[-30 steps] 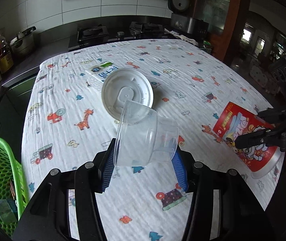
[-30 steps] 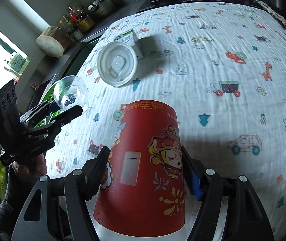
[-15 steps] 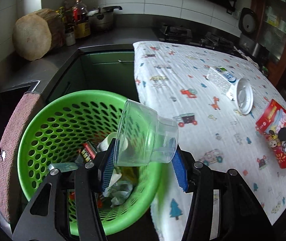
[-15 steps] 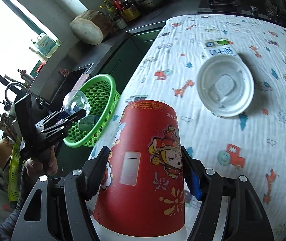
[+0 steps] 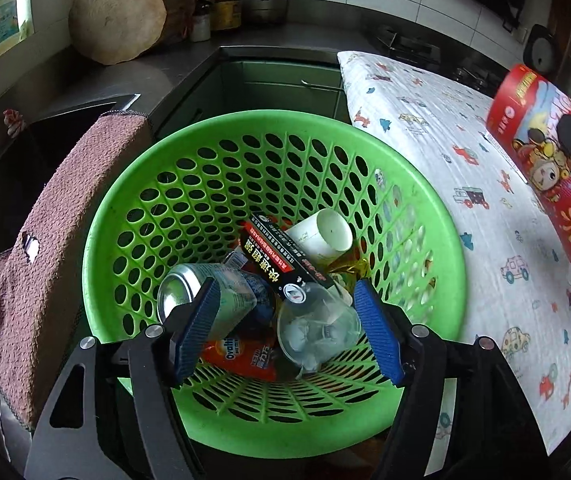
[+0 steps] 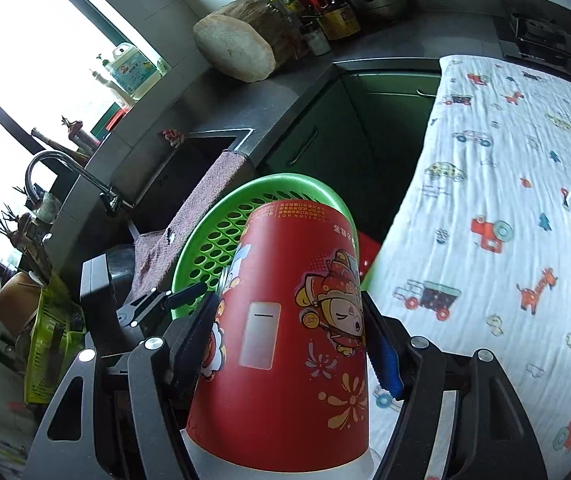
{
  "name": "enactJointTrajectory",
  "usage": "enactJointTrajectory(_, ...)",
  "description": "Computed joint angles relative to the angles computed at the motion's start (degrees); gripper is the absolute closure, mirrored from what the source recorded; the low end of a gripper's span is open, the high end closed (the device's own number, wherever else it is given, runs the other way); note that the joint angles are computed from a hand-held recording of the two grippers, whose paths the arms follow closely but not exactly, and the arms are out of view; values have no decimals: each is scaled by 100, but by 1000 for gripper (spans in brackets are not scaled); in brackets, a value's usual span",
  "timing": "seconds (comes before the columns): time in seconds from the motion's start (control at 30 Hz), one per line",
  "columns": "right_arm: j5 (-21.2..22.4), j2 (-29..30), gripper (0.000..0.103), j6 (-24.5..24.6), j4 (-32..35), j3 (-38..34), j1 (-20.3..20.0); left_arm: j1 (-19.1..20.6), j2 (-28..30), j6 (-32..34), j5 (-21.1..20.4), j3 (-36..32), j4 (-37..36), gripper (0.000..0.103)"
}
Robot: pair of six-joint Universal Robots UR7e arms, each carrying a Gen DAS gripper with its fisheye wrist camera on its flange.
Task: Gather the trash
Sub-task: 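Drop the clear plastic cup and the red paper cup into the green basket, then grasp the white milk carton with the left gripper while the right gripper grasps the white lid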
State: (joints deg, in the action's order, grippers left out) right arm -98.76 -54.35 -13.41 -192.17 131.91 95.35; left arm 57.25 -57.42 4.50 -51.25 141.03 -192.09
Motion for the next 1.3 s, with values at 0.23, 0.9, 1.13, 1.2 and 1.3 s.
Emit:
enactJointTrajectory(0.23, -40, 802, 36, 81, 153, -781, 229, 81, -303, -5, -61, 232, -240, 21)
enactJointTrajectory(0.9, -432, 712, 19, -293, -538, -595, 80, 63, -569, -199, -94, 253, -261, 12)
enactJointTrajectory(1.13, -1282, -103, 12, -678, -1419, 31, -391, -204, -274, -222, -176, 130, -301, 10)
enactJointTrajectory(1.2, -1512, -294, 11, -846, -1629, 175, -587, -261, -184, -224, -225, 88, -316, 10)
enactJointTrajectory(1.3, -1729, -531, 11, -1052, -1882, 354, -922, -319, -43, -240, -301, 28, -334, 10)
